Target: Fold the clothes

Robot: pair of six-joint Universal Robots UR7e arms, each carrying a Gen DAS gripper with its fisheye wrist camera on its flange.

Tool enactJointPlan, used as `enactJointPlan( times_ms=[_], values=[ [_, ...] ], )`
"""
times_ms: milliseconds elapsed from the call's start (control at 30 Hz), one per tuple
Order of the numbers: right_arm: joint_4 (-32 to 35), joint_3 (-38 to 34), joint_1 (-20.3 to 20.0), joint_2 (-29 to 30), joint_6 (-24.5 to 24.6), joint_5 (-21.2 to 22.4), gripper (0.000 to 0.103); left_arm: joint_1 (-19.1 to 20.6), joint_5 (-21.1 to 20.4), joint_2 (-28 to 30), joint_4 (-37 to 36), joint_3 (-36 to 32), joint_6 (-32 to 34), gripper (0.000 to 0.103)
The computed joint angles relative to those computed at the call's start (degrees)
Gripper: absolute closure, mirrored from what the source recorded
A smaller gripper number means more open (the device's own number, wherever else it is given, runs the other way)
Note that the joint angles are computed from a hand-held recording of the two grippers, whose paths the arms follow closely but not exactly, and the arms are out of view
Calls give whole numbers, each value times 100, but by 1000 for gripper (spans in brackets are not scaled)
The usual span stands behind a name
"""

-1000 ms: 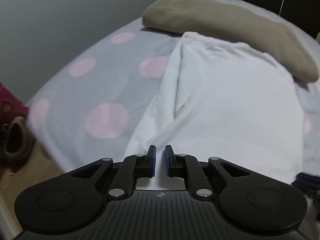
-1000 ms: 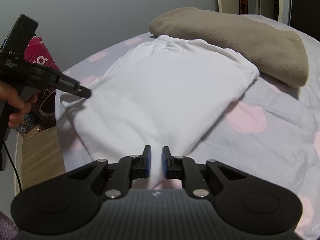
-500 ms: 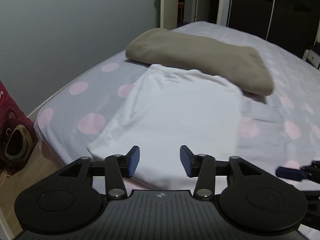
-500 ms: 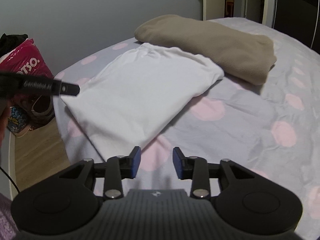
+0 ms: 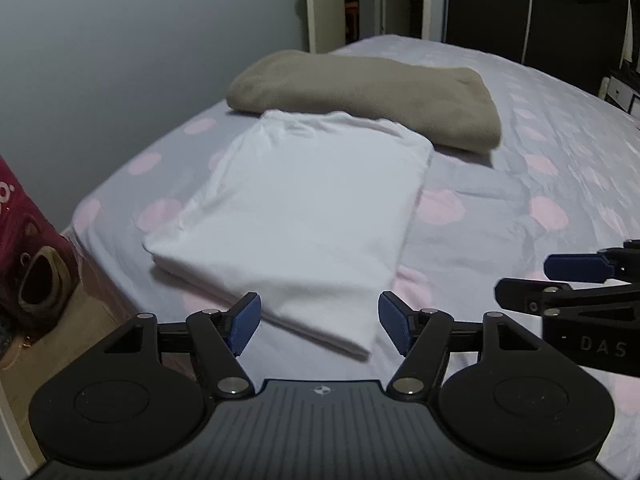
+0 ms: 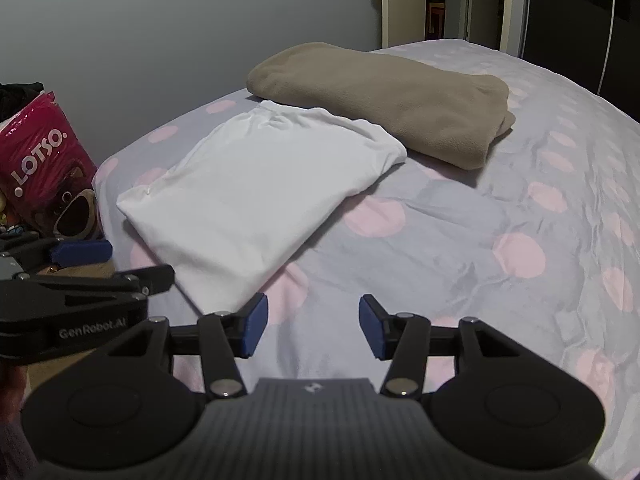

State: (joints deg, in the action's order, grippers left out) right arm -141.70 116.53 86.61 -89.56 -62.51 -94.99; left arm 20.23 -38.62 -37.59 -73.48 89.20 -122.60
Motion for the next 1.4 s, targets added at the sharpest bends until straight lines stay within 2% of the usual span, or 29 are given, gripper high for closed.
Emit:
enactJointPlan(
  times_ms=[167, 300, 400, 800, 1400],
  values=[
    [-36, 36, -107, -28, -122, -38, 47, 84, -147, 212, -3, -217, 459, 39],
    [12, -12, -168, 16, -58, -104, 46, 154, -209, 171, -552, -65, 880, 39],
    [-46, -20, -187, 60, -43, -196, 45, 197, -278, 226, -559, -129, 1014, 39],
    [-12, -52, -235, 82, -31, -221, 43, 221, -349, 360, -197, -362, 975, 39],
    [32, 21, -229, 29, -117, -287, 41, 205, -322, 335, -257, -329, 974, 39]
  ],
)
